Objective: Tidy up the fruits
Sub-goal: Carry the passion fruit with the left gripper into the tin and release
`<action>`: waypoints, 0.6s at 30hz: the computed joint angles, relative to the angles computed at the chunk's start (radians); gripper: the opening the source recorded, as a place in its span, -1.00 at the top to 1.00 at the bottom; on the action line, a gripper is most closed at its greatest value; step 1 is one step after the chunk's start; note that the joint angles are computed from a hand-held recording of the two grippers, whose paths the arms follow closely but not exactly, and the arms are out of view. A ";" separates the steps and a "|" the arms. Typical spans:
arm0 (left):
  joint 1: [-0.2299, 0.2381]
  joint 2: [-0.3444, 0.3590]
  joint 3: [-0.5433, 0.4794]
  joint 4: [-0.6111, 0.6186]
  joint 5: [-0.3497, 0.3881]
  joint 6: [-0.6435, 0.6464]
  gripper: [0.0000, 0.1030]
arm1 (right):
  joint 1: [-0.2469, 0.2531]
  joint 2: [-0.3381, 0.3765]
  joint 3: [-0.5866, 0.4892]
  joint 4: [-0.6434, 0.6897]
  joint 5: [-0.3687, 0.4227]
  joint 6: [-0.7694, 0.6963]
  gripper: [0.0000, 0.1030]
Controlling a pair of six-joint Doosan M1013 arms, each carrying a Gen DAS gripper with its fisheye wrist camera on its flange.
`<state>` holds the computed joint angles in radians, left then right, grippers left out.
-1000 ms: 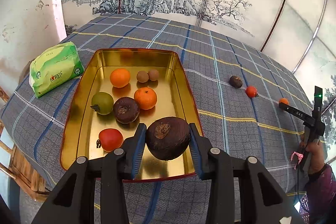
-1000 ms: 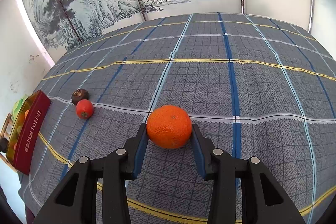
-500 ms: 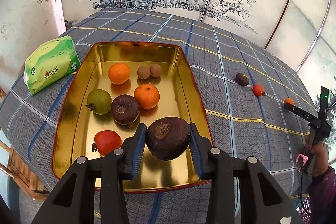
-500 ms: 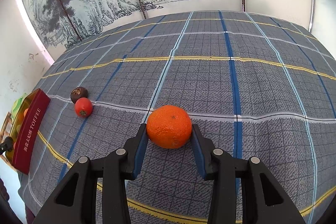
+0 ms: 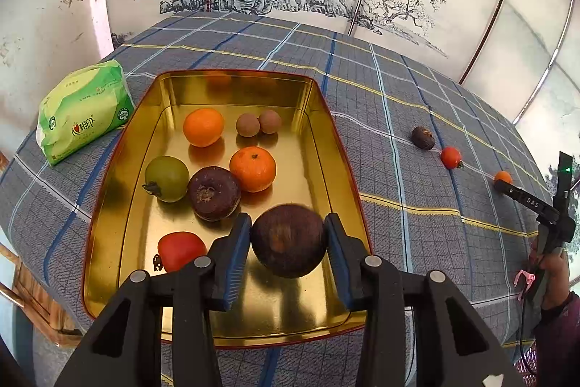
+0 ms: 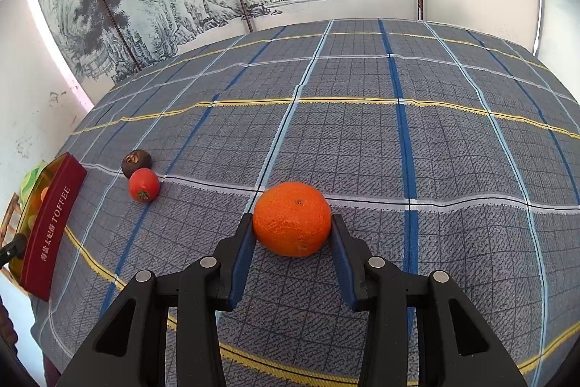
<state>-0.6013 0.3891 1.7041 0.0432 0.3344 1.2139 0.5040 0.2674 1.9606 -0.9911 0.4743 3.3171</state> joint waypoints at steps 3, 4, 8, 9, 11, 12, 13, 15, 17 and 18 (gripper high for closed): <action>-0.004 -0.007 0.006 0.056 -0.017 -0.048 0.13 | 0.000 0.000 0.000 0.000 -0.001 0.000 0.18; -0.004 -0.010 0.009 0.058 -0.024 -0.050 0.04 | 0.000 0.000 0.000 0.001 0.000 -0.001 0.18; -0.013 -0.030 0.029 0.163 -0.058 -0.146 0.00 | 0.000 0.000 0.000 0.000 0.000 0.000 0.18; -0.018 -0.036 0.036 0.204 -0.064 -0.180 -0.03 | 0.000 0.000 0.000 0.000 0.000 0.000 0.18; -0.028 -0.050 0.049 0.315 -0.073 -0.280 -0.16 | 0.000 0.000 0.000 0.000 0.000 0.000 0.18; -0.035 -0.058 0.058 0.389 -0.079 -0.348 -0.18 | 0.000 0.000 0.000 -0.001 0.000 -0.001 0.18; -0.039 -0.065 0.064 0.440 -0.081 -0.390 -0.20 | 0.000 0.000 0.000 -0.004 0.001 0.001 0.18; -0.050 -0.079 0.077 0.533 -0.079 -0.454 -0.24 | 0.005 -0.001 0.001 -0.026 0.009 0.017 0.18; -0.060 -0.095 0.093 0.646 -0.076 -0.539 -0.31 | 0.014 -0.001 0.000 -0.033 0.024 0.017 0.18; -0.064 -0.101 0.100 0.680 -0.078 -0.565 -0.32 | 0.019 -0.002 0.001 -0.035 0.028 0.017 0.18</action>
